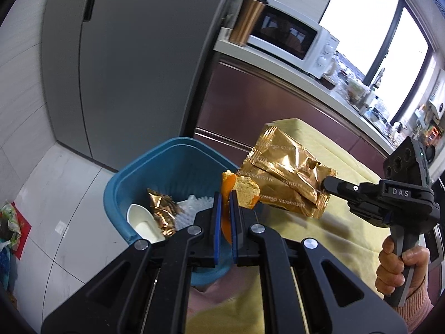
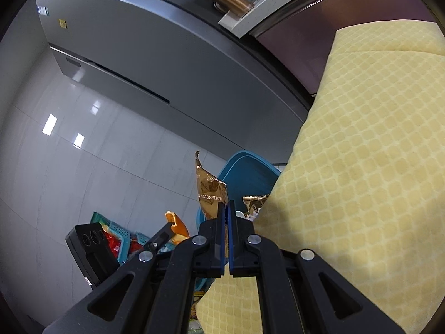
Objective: Collect trash
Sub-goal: 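Carry the orange peel and gold wrapper over the blue bin, then open both grippers to drop the peel and wrapper into the bin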
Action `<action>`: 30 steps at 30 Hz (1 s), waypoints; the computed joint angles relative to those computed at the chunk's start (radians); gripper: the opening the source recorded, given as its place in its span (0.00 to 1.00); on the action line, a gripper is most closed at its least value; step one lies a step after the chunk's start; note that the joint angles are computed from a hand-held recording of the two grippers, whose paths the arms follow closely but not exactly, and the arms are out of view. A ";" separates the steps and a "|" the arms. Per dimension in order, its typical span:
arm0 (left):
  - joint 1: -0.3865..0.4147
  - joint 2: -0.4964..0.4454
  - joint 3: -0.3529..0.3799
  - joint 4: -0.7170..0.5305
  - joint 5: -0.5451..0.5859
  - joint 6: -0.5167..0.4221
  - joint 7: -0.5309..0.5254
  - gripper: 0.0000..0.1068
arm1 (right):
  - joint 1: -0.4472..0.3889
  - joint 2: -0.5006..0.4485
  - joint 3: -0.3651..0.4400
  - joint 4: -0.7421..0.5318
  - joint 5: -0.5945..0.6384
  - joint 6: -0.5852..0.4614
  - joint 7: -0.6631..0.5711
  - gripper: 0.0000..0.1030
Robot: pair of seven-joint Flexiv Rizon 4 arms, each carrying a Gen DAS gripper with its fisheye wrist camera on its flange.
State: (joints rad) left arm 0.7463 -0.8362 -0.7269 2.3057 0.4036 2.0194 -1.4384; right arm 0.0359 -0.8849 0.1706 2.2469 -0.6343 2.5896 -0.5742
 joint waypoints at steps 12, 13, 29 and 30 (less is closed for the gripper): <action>-0.087 -0.025 0.088 -0.060 -0.045 -0.007 -0.010 0.06 | 0.030 0.014 0.004 -0.052 -0.014 -0.150 0.005 0.02; -0.095 -0.026 0.094 -0.065 -0.050 -0.009 -0.010 0.06 | 0.034 0.016 0.005 -0.056 -0.011 -0.165 0.002 0.02; -0.184 -0.093 0.153 -0.148 -0.117 -0.057 0.019 0.10 | 0.057 0.034 0.053 -0.111 0.014 -0.378 -0.054 0.07; -0.189 -0.096 0.155 -0.149 -0.122 -0.058 0.021 0.10 | 0.064 0.040 0.052 -0.108 0.027 -0.383 -0.065 0.08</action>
State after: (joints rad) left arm 0.5578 -0.9321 -0.5718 2.1567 0.2817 1.9615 -1.4171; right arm 0.0996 -0.8449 0.2223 2.1391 -0.6071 2.2063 -0.6387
